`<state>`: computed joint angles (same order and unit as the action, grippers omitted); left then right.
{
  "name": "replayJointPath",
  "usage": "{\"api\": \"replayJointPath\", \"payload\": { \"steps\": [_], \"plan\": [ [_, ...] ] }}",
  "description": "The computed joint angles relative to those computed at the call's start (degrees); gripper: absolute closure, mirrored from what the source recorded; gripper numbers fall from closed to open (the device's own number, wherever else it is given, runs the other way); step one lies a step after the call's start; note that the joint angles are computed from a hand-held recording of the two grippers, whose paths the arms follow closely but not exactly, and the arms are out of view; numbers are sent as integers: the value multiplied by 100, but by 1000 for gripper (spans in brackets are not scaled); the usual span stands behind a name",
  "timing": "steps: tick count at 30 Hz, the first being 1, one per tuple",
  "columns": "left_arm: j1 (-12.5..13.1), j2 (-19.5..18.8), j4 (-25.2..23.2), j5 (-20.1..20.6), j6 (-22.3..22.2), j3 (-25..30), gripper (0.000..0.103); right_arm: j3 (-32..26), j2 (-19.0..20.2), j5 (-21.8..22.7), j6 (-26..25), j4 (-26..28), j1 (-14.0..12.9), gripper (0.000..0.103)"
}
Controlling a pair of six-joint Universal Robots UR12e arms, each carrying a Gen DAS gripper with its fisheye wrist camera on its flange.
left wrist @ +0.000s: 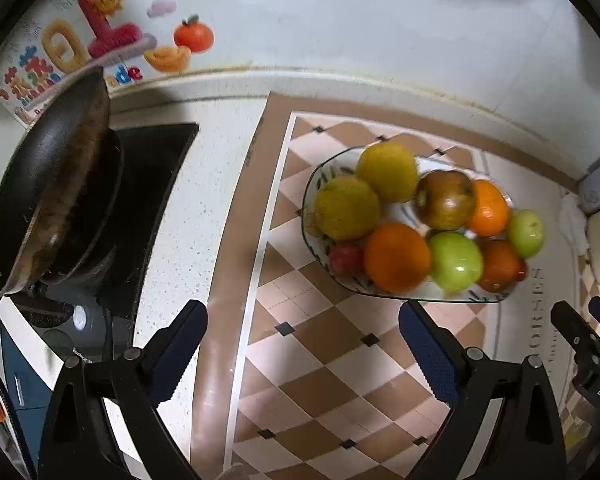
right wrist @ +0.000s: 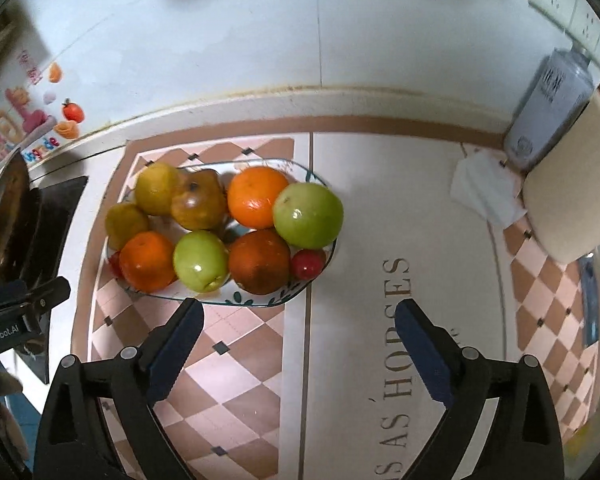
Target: Organize fruits
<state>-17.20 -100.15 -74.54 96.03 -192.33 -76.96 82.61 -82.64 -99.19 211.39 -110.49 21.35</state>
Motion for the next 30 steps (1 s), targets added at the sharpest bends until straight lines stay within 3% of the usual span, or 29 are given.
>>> {"api": "replayJointPath", "payload": {
  "steps": [5,9,15,21,30],
  "plan": [
    [-71,349,297,26,-69,-209,5,-52,-190,-248,29,-25,170,5],
    [-195,697,565,243,55,-442,5,-49,-404,-565,149,-55,429,5],
    [-257,1311,854,183,242,-835,5,2,-748,-922,517,-25,875,5],
    [-280,1960,1045,104,410,-1157,5,-125,-1030,-1606,1046,244,1570,2],
    [-292,2697,992,80,453,-1436,5,-395,-1232,-2273,1708,707,2424,2]
  ]
}}
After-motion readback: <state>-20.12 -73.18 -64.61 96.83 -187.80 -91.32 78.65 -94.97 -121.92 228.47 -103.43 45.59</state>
